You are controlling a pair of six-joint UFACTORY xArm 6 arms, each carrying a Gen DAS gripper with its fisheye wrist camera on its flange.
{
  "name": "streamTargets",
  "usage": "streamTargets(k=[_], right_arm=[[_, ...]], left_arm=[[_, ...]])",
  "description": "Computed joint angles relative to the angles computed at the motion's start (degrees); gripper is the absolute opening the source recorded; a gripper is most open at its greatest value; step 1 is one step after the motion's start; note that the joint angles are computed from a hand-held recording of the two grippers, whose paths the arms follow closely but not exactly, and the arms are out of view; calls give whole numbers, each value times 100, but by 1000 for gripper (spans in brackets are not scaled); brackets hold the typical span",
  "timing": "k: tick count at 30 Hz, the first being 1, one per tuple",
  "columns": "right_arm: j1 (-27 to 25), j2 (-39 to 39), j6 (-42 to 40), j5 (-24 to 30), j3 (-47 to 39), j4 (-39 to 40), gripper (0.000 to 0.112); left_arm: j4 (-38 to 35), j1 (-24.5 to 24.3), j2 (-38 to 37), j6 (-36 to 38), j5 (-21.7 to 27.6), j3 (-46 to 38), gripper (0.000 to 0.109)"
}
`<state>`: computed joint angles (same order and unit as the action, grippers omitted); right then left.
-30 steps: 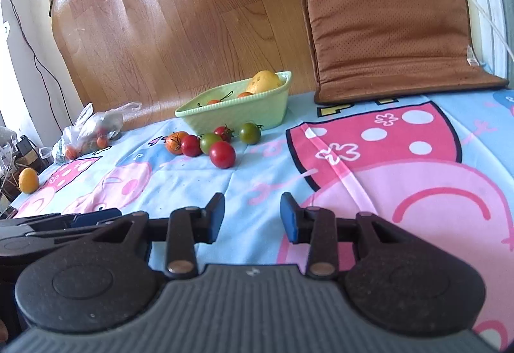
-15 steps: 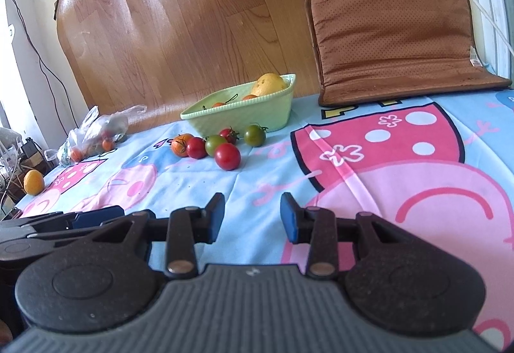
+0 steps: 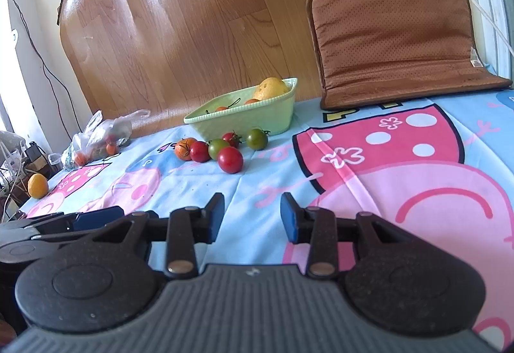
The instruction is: Organize fruits
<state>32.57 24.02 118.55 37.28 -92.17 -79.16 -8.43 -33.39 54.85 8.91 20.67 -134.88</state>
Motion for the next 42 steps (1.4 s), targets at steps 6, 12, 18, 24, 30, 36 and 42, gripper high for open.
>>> streamTargets(k=[6, 12, 18, 24, 30, 36, 42], right_arm=[[11, -20, 122, 27, 26, -85, 41], [51, -36, 211, 123, 43, -135, 42], [63, -44, 254, 163, 52, -168, 43], [69, -46, 300, 183, 58, -203, 45], [70, -59, 333, 183, 80, -228, 45], [72, -68, 352, 183, 93, -241, 45], [78, -67, 345, 185, 89, -234, 45]], left_arm=[[-14, 0, -10, 22, -36, 23, 54], [-46, 2, -81, 71, -195, 167, 55], [-33, 1, -124, 57, -283, 255, 56], [-7, 9, -108, -15, -258, 221, 57], [-63, 14, -90, 3, -229, 182, 61], [-52, 34, 3, -119, -50, -5, 73], [-79, 41, -7, -118, -83, 22, 78]])
